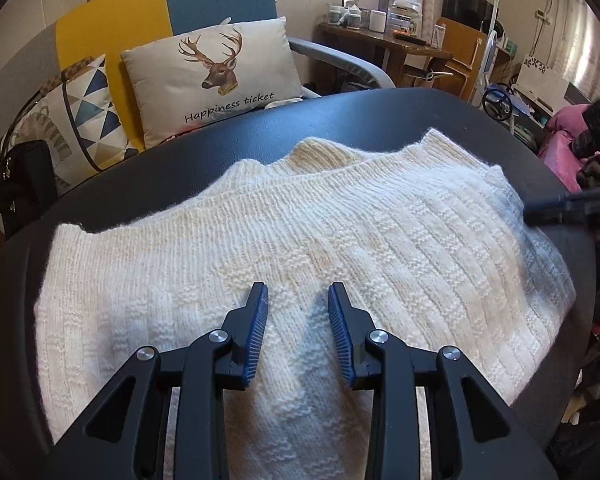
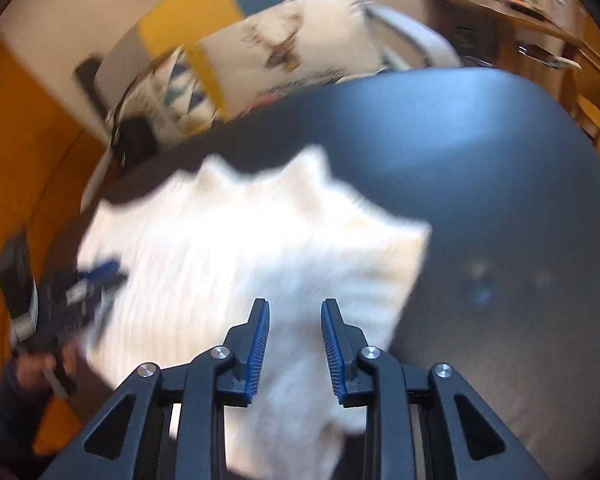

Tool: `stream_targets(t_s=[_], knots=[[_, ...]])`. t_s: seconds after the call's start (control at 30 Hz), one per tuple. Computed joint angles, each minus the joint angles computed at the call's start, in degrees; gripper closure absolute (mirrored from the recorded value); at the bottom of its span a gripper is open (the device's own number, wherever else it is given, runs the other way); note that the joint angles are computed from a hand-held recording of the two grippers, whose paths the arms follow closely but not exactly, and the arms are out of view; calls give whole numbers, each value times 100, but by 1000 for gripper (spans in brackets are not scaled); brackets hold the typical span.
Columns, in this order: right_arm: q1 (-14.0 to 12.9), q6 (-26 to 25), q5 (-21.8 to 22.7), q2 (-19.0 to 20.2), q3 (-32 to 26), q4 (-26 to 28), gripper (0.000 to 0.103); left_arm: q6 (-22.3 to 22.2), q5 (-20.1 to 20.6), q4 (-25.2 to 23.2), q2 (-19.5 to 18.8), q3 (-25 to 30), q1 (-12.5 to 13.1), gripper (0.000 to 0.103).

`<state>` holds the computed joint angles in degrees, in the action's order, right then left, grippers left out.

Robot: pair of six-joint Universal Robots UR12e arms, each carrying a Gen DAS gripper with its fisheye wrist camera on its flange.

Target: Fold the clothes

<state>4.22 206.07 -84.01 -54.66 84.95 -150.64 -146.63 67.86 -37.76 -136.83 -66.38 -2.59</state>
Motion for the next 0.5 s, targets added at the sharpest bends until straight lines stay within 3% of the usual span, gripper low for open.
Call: stream_targets(t_s=[0.07,0.17,0.3,0.43,0.5], knots=[[165,-311,-494,60,-143,488,75,0,-16,11,35,-55,2,69],[425,-529,-1417,192,-209,290,73,-44,-56,-47,60,-70,18,69],[411,323,-1533,253,-311,407,70,-201,-93,-139,99,-106,38,69],[394,-371,-1387,274,-497,812,69,-380,-203,-97,158,-213,87,69],[324,-226,-1029,164,-298,633,69,-405,-214,-51,193,-272,105,69]])
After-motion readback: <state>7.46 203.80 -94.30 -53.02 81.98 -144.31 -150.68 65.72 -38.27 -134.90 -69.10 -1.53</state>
